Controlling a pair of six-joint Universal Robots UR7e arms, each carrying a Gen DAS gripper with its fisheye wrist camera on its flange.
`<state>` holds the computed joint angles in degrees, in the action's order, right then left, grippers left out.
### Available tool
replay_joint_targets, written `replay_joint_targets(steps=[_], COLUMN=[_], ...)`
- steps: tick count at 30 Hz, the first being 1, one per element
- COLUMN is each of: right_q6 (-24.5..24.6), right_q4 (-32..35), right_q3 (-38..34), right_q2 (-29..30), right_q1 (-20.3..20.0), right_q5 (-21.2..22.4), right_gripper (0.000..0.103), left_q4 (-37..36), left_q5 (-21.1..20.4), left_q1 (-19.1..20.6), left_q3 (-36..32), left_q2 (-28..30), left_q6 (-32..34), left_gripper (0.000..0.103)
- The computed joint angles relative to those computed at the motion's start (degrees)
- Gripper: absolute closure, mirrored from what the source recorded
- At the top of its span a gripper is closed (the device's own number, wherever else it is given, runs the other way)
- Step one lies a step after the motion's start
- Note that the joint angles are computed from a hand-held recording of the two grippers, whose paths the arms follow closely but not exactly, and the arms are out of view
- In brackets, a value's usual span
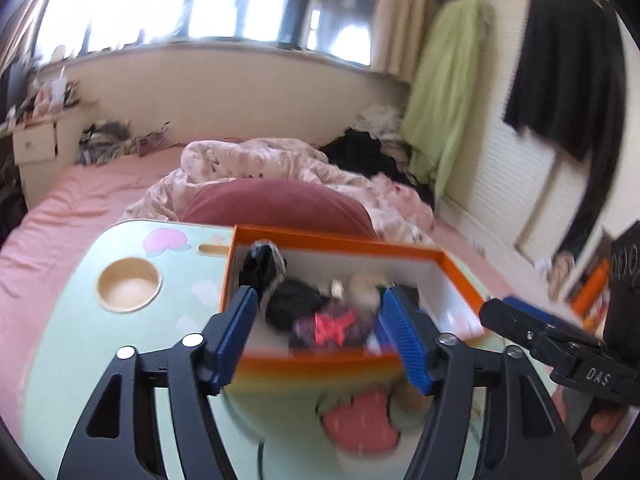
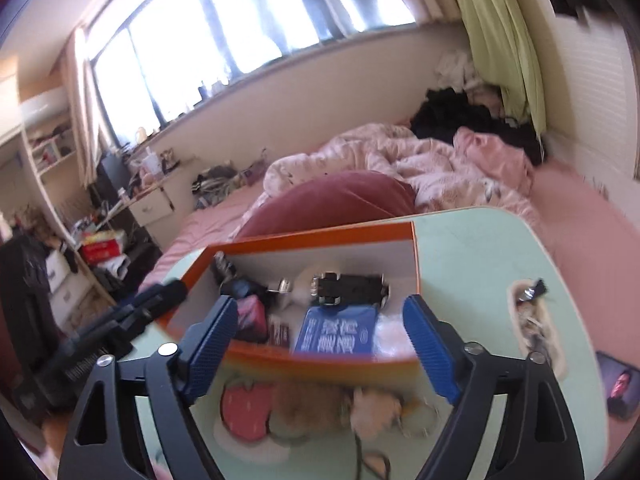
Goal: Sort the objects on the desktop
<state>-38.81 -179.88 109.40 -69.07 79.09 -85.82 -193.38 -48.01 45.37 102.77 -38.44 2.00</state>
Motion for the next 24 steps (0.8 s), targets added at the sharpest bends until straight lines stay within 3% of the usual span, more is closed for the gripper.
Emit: replay_joint_targets(steps=[5, 8, 11, 12, 15, 24], right_q6=[-5.84, -6.85, -7.77, -8.82, -11.43, -11.56], right_q4=[-1.19, 1.17, -3.90, -5.81, -10.00, -9.46], right_q3=[6.35, 6.23, 6.43, 6.43, 7.64, 7.43], right_q2=[-1.35, -0.56, 0.83, 1.73, 2.44, 2.16], right_q1=[-1.28, -1.90, -1.87, -1.60, -2.08, -2.04], right_q5=[-6.49, -10.93, -13.82, -15.35, -14.18, -14.20], right_gripper=[0.016, 0.015, 0.005, 0.000, 0.000, 0.000], left_q4=[10.28, 16.88, 18.47, 18.81, 19.08, 18.20], left_q5=[3.32, 4.20, 7.89, 7.40, 8.67, 8.46], left_q1=[-1.75, -1.33, -2.06, -1.99, -1.60, -1.53], left_q3=[5.58, 5.07, 4.61, 4.48, 4.39, 4.90], left_q2=[-1.49, -0.20, 1.18, 1.20, 1.25, 0.87], left_q6=[-4.48, -8.78, -8.95, -8.88, -10.23, -9.46], left_gripper=[0.026, 0.026, 0.015, 0.010, 0.000, 0.000])
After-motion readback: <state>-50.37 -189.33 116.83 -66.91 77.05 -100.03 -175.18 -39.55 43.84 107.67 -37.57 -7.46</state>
